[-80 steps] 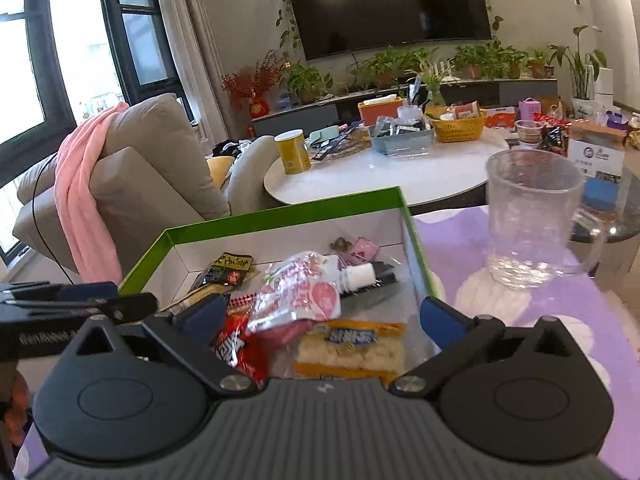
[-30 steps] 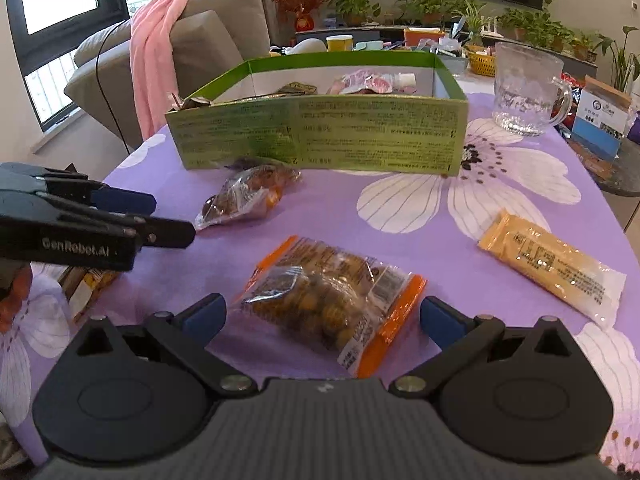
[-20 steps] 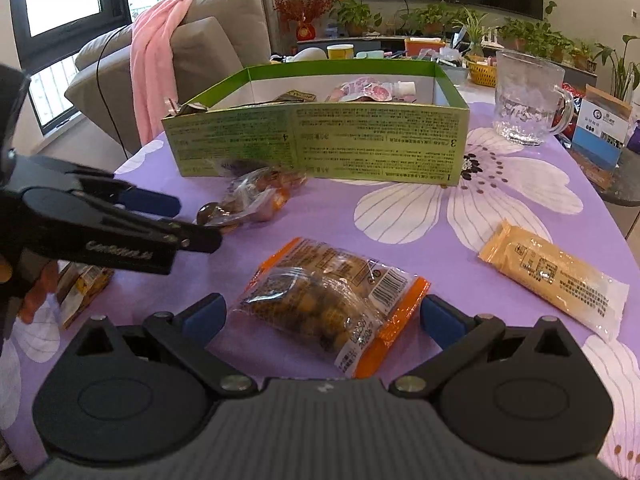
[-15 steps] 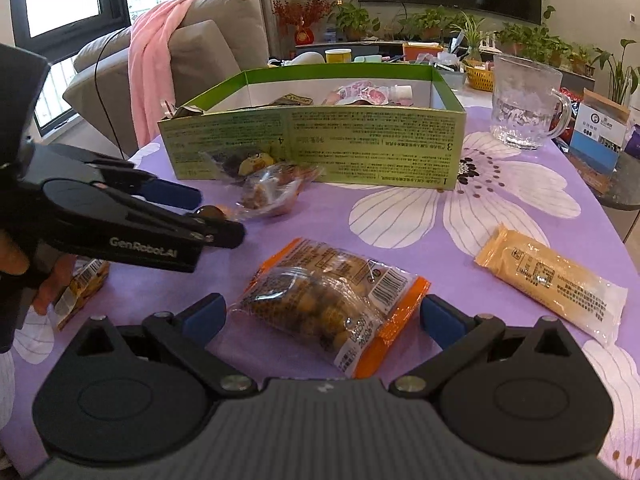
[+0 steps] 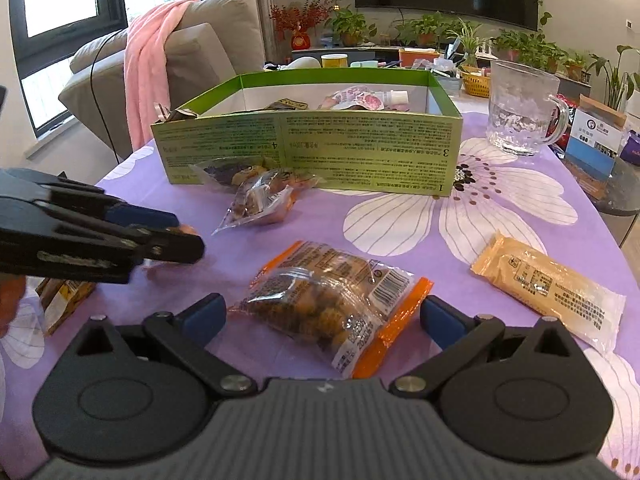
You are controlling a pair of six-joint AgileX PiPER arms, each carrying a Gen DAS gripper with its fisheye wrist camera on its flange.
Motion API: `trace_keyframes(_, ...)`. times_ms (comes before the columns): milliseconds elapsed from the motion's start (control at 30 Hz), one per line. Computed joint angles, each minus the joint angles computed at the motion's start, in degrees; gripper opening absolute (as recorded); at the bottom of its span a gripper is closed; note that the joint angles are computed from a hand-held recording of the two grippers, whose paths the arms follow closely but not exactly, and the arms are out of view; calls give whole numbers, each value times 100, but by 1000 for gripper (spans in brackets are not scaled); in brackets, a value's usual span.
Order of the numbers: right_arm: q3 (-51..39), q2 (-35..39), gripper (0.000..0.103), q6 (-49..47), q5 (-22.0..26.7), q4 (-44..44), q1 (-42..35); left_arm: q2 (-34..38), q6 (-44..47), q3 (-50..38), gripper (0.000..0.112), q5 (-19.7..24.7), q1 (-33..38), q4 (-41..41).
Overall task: Organize snacks
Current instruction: 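Grasp the round cup snack with the left tool while the right tool grasps the nut bag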
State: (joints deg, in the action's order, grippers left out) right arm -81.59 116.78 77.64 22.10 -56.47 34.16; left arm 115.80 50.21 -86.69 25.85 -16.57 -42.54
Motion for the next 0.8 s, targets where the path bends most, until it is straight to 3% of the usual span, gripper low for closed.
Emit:
trace_keyframes(167,-131,122,61,-138,251,-186,158,-107,118,113,35,-48,13,-159)
trace_keyframes(633,151,-62,61,689,-122,-714,7,-262,424,264,35,-65,84,-594)
trace_keyframes(800,136,-68,61,419,-13,-537,45,-289,470,284,35,-71,79,-649)
